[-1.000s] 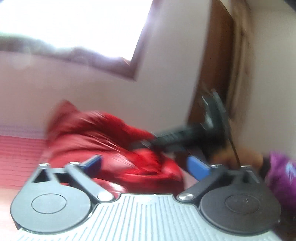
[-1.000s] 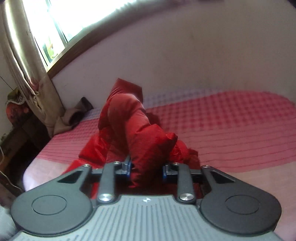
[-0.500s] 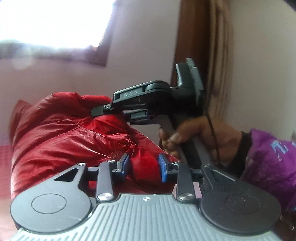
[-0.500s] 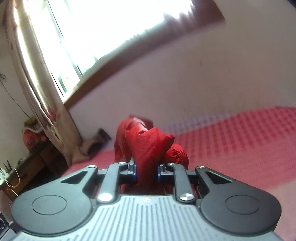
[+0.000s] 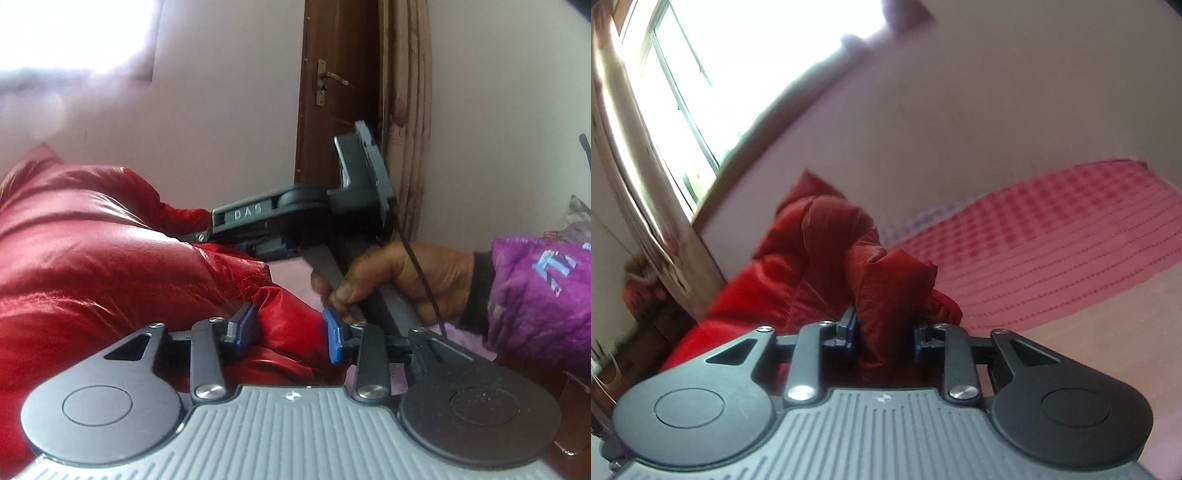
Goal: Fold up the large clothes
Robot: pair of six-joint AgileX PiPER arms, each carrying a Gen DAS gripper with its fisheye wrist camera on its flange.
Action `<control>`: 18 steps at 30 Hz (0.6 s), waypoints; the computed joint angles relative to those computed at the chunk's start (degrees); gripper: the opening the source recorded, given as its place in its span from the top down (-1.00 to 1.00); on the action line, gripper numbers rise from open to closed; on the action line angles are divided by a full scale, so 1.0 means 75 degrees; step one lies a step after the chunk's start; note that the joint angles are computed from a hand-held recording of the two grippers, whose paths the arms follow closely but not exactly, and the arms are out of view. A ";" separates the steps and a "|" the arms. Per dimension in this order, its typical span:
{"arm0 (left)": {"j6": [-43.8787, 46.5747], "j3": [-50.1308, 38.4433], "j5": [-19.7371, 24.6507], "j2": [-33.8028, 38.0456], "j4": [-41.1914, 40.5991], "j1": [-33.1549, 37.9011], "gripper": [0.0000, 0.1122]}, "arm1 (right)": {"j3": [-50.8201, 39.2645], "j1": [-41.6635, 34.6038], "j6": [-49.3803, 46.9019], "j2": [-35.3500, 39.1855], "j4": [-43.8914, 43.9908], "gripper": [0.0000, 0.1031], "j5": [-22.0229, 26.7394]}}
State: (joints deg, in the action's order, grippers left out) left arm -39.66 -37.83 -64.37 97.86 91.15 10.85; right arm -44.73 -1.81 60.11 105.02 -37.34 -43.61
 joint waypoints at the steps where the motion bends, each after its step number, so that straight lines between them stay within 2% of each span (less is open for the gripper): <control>1: -0.0056 -0.0049 0.0058 0.0020 0.0006 -0.0073 0.31 | 0.0042 -0.0015 0.0084 0.0150 0.0011 0.39 -0.0199; 3: -0.0309 -0.0246 0.0227 0.0083 0.0107 -0.0198 0.29 | 0.0155 -0.0060 0.0077 0.0230 0.0041 0.34 -0.0365; 5: -0.0754 -0.0485 0.0380 0.0172 0.0204 -0.0318 0.28 | 0.0232 -0.0169 0.0298 -0.0063 -0.0130 0.29 -0.0085; 7: -0.0921 -0.0588 0.0540 0.0245 0.0054 -0.0511 0.28 | 0.0264 -0.0075 0.0344 -0.0684 0.0010 0.28 0.0572; 10: -0.1014 -0.0634 0.0532 0.0288 0.0015 -0.0497 0.27 | 0.0437 0.0297 -0.1370 -0.1925 0.1210 0.24 0.1528; 12: -0.0997 -0.0581 0.0550 0.0235 -0.0007 -0.0479 0.25 | 0.0194 0.0550 -0.1769 -0.2400 0.1189 0.24 0.1886; 16: -0.0656 -0.0228 0.0269 0.0141 0.0171 0.0009 0.23 | -0.1172 0.1295 -0.1616 -0.2028 0.0084 0.26 0.2958; 18: -0.0499 -0.0075 0.0268 0.0131 0.0079 0.0000 0.21 | -0.2038 0.1702 -0.1849 -0.1442 0.0032 0.28 0.3939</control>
